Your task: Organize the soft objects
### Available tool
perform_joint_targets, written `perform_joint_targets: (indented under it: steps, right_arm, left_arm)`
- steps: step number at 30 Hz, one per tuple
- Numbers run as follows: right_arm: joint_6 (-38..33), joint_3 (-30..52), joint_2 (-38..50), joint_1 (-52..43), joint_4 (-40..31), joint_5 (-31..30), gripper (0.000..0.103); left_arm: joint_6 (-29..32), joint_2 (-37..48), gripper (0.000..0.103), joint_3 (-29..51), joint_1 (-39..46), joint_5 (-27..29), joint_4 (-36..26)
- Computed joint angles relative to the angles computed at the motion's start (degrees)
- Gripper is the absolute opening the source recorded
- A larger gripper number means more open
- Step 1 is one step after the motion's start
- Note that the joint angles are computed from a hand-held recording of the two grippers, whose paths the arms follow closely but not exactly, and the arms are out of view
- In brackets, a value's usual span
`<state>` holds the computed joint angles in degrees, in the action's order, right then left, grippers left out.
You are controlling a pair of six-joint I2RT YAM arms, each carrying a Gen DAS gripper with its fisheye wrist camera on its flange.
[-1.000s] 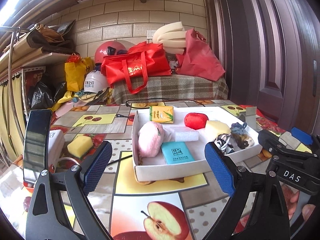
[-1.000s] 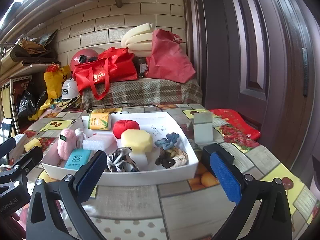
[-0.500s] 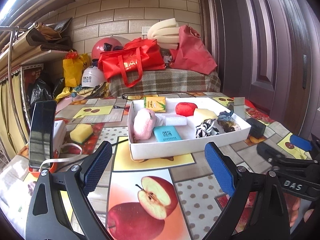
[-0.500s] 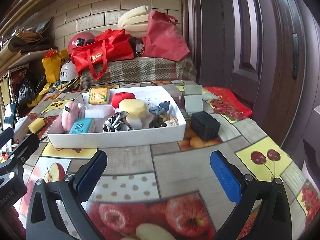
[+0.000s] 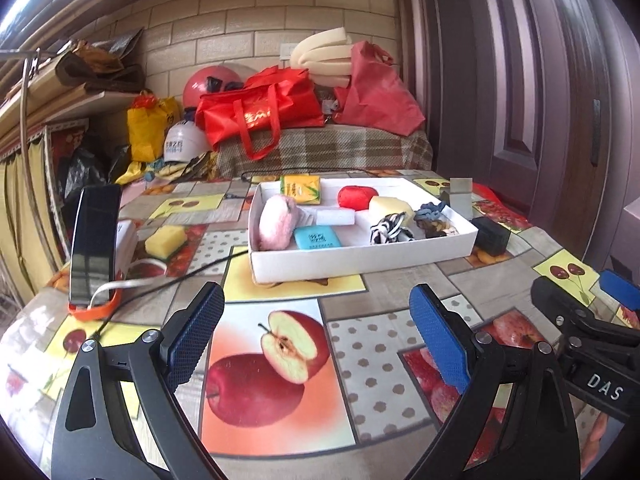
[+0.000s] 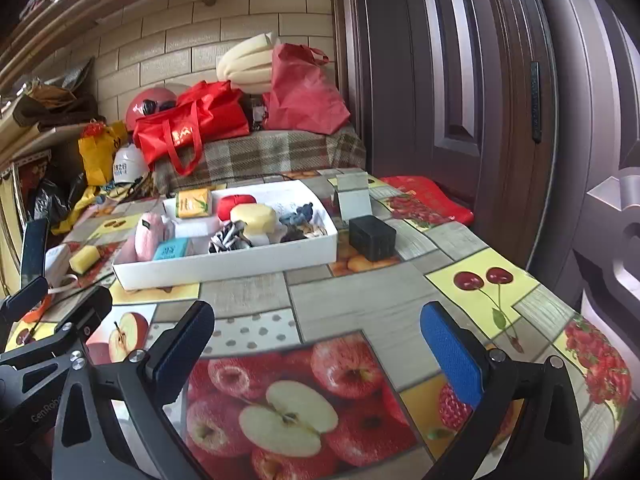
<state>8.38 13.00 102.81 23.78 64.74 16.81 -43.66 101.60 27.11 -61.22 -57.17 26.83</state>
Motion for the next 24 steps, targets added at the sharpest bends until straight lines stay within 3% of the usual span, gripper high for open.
perform_joint_targets:
  steps: [3,5,11,18,24]
  right_arm:
    - [-0.7,-2.1,-0.1,2.3,3.1,3.9,0.103]
    - [-1.1,-2.8,0.2,3.6,4.7,6.1,0.103]
    - [-0.5,-3.4,0.7,2.6,6.6,5.5,0.103]
    - [-0.2,-4.1,0.7,2.7,7.6,5.2,0.103]
    - [1.1,-4.0,-0.6,0.2,5.7,1.5,0.103]
  left_arm:
    - [0.7,-0.4,0.094,-0.8,-0.1,1.4,1.3]
    - [0.5,-0.1,0.094,0.6,-0.5,0.5,-1.6]
    - [-1.4,1.3,0.094,3.6,-3.0,-3.5,-8.2]
    - [0.2,0.4,0.094,1.7,-2.6,-2.3,-4.6]
    - [1.5,0.3,0.094,1.0,-2.4,-1.3,-2.7]
